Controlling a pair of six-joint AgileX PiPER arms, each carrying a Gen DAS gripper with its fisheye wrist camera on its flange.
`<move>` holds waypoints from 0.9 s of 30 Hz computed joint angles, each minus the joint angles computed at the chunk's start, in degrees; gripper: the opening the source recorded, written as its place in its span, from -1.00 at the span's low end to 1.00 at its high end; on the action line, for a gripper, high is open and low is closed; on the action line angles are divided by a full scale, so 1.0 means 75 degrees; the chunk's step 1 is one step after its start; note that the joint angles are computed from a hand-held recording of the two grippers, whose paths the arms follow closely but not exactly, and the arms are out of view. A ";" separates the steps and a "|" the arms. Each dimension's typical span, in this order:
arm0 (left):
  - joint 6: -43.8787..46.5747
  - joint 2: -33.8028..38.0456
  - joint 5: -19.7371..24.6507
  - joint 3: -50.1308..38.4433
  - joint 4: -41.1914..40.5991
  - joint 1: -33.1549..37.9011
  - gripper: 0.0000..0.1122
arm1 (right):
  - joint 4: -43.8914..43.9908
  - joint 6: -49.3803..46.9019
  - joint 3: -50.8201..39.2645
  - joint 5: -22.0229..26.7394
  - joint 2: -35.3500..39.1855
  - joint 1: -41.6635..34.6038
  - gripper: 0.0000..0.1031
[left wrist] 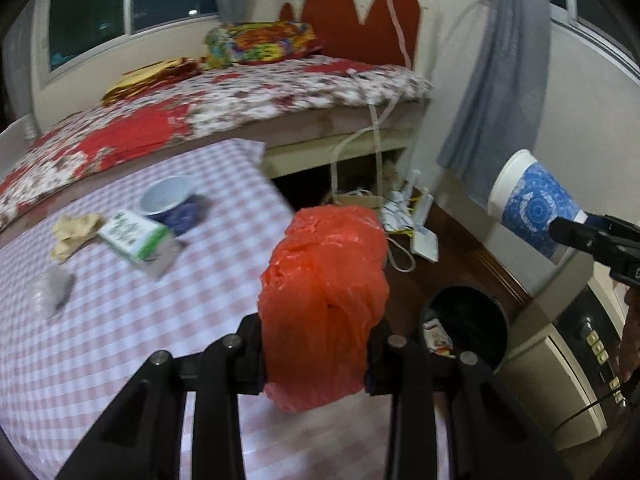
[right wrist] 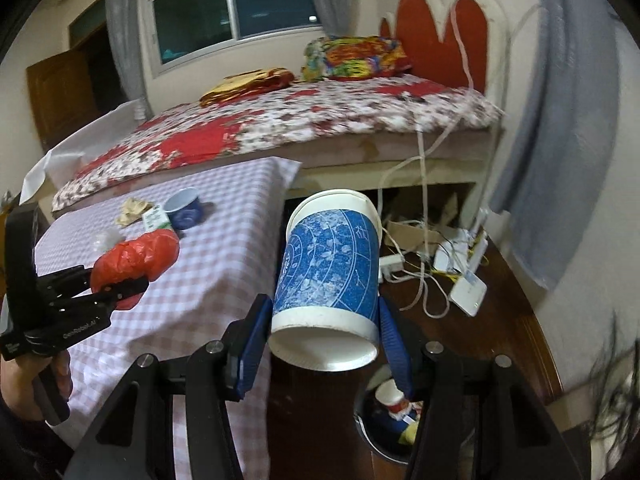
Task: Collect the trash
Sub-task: 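Carry the red bag and blue cup with both grippers over the bin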
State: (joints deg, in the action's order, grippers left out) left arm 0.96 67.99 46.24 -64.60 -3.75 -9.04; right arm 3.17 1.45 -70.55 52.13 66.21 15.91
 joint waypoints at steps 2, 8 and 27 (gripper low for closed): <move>-0.0333 0.0177 -0.0017 -0.0105 0.0231 -0.0535 -0.39 | 0.0245 -0.0307 0.0233 0.0021 -0.0157 -0.0435 0.08; -0.1094 0.0805 -0.0044 -0.0425 0.0710 -0.1911 -0.39 | 0.1105 -0.1534 0.1002 0.0013 -0.0572 -0.1961 0.08; -0.1327 0.4339 0.0689 -0.2648 0.0445 -0.3838 -0.39 | 0.3057 -0.5155 0.2902 -0.0263 0.0001 -0.5602 0.09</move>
State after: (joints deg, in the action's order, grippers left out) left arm -8.99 100.53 51.41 -84.46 -0.41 -37.83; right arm 26.10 -37.21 -48.79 50.16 66.21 -26.10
